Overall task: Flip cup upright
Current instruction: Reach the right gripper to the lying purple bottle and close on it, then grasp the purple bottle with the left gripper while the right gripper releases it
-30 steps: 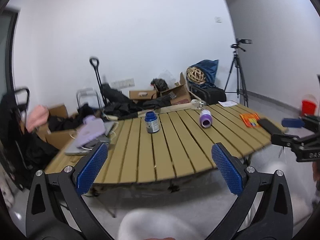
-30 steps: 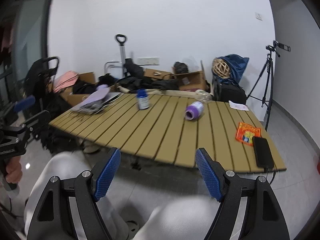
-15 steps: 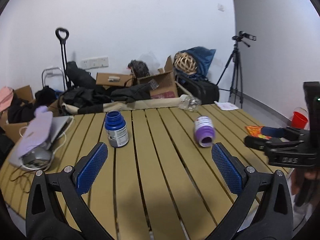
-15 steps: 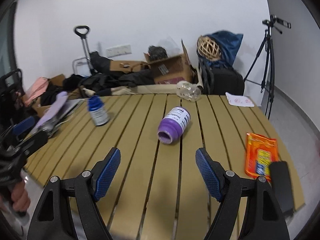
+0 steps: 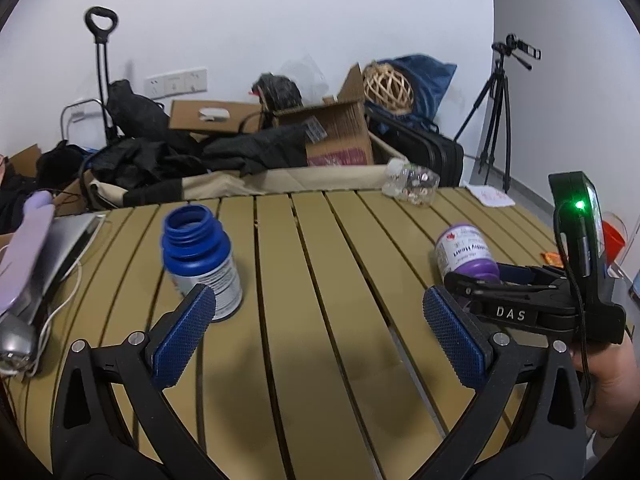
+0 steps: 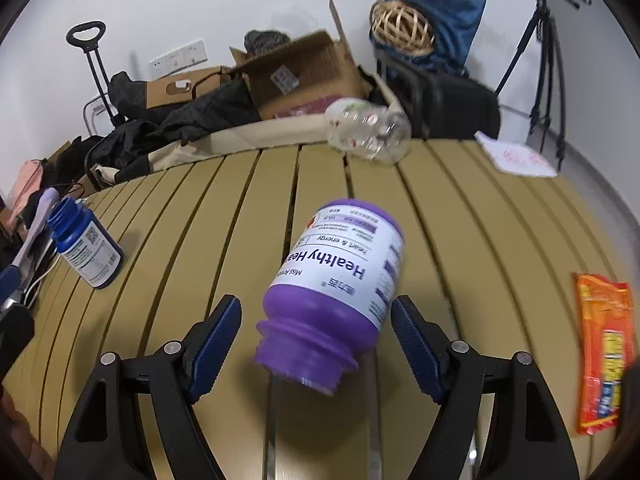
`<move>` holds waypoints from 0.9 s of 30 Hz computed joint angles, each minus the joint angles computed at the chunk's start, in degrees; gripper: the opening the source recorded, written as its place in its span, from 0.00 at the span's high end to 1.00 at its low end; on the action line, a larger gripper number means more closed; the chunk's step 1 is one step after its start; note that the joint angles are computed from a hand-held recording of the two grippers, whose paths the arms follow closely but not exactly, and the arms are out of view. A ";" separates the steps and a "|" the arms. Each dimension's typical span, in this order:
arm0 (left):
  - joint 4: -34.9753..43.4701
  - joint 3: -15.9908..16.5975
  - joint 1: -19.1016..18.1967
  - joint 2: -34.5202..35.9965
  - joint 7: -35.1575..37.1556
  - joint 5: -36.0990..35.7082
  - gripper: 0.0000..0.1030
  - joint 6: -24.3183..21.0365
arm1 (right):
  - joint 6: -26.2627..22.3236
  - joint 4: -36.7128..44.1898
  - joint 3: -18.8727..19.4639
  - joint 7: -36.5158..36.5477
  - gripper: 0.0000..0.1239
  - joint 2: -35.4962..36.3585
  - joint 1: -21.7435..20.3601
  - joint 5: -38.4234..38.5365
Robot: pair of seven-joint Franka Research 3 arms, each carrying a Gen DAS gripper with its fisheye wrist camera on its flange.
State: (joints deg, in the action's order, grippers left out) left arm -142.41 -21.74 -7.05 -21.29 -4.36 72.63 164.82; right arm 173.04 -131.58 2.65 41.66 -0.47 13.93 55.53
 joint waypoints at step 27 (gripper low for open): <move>11.21 7.57 -5.56 17.69 40.04 -27.77 0.54 2.55 | -21.53 -0.39 -3.40 -30.87 0.39 -3.90 -0.91 10.41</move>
